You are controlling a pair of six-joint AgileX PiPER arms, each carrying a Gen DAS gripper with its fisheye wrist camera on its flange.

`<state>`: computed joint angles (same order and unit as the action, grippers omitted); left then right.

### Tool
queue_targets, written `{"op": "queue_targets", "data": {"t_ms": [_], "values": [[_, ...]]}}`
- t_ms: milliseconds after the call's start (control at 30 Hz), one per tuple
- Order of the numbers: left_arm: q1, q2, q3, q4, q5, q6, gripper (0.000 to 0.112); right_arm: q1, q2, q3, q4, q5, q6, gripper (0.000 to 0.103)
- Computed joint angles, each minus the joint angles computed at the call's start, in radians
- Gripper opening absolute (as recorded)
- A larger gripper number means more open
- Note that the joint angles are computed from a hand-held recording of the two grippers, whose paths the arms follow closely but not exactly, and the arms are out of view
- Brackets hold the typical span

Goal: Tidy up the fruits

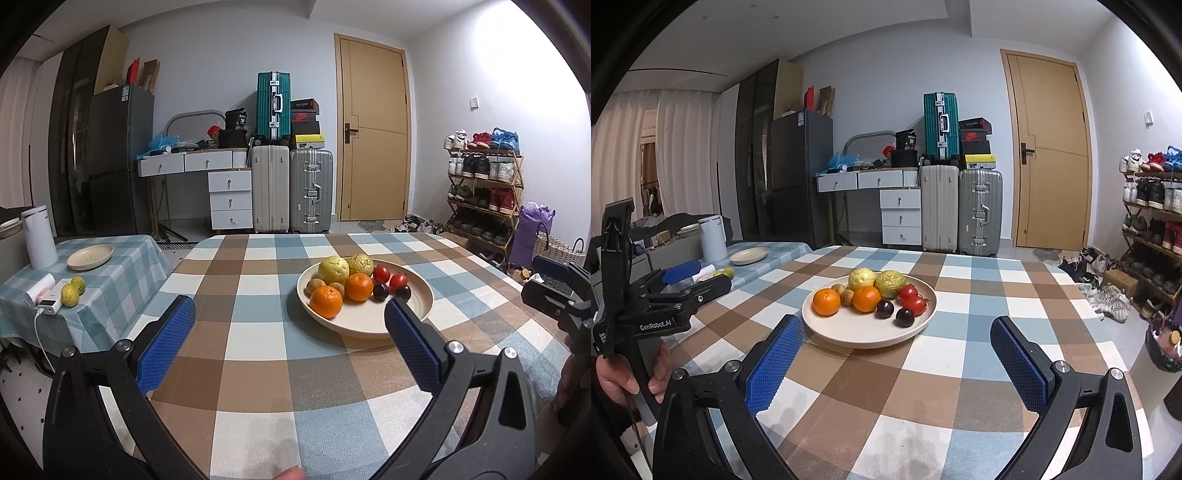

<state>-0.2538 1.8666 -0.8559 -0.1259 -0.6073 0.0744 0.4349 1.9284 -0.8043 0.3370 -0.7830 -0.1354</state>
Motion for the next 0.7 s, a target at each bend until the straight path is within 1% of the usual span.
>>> {"op": "queue_targets", "data": {"t_ms": [133, 700], "values": [[0.001, 0.000, 0.001, 0.001, -0.001, -0.001, 0.102, 0.016, 0.003, 0.002, 0.019, -0.014, -0.033, 0.103], [0.000, -0.001, 0.001, 0.000, 0.000, 0.000, 0.102, 0.015, 0.000, 0.000, 0.017, -0.008, -0.026, 0.103]]}}
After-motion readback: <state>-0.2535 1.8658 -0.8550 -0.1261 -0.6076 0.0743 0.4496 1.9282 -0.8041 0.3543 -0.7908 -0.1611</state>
